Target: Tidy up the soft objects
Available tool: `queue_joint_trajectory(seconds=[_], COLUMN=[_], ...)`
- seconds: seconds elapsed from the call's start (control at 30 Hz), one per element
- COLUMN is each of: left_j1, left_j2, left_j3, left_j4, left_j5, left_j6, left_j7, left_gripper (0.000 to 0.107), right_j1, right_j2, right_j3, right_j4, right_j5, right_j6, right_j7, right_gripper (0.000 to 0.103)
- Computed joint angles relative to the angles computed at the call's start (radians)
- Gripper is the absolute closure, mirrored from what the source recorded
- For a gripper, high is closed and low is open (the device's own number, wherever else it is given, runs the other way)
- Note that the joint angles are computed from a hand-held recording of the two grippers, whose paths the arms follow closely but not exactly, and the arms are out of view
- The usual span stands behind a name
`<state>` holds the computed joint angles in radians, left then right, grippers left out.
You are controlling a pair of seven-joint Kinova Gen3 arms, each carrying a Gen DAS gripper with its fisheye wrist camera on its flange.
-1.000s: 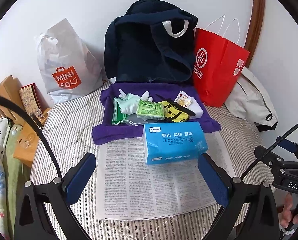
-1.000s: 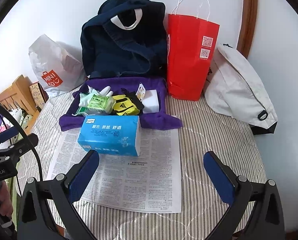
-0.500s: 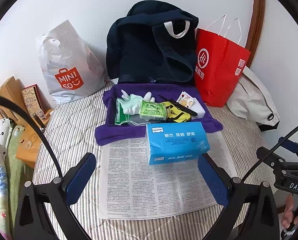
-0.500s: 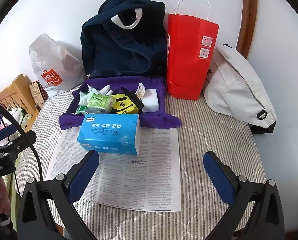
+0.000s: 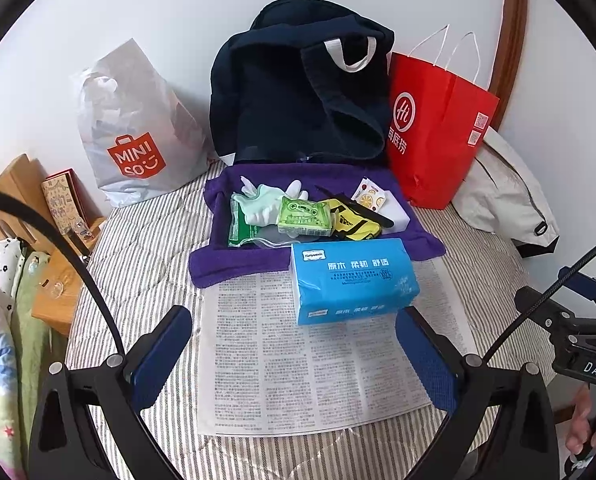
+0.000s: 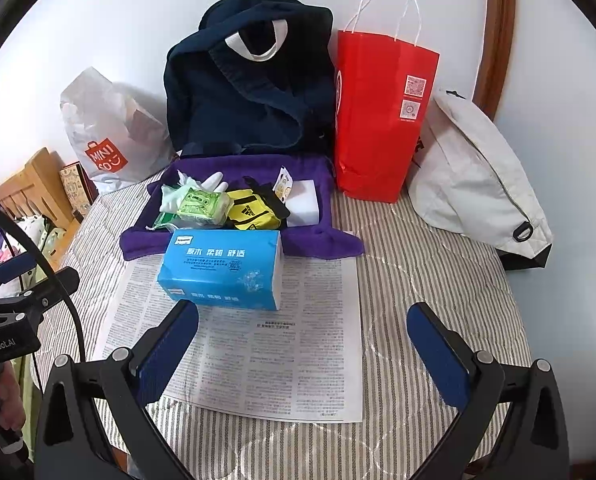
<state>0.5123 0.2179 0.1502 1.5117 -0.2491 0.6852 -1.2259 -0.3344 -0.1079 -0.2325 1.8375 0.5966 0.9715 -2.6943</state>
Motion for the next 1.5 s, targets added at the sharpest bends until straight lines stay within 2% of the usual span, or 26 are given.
queue_joint_trajectory(seconds=[1.27, 1.5], left_j1=[-0.026, -0.03], left_j2=[-0.007, -0.017], left_j3=[0.003, 0.002], left_j4=[0.001, 0.02], left_j5=[0.035, 0.034], left_j6=[0.0, -0.034], left_j7=[-0.045, -0.054], left_gripper=[0.005, 0.005], right_j1=[-0.014, -0.016], right_j2=[0.008, 0.009], right_j3=[-0.004, -0.004], right_j4=[-0.017, -0.021], right_j5=[0.016, 0.015], right_j6=[0.029, 0.038], right_j7=[-0.013, -0.019], right_gripper=[0.0, 0.0])
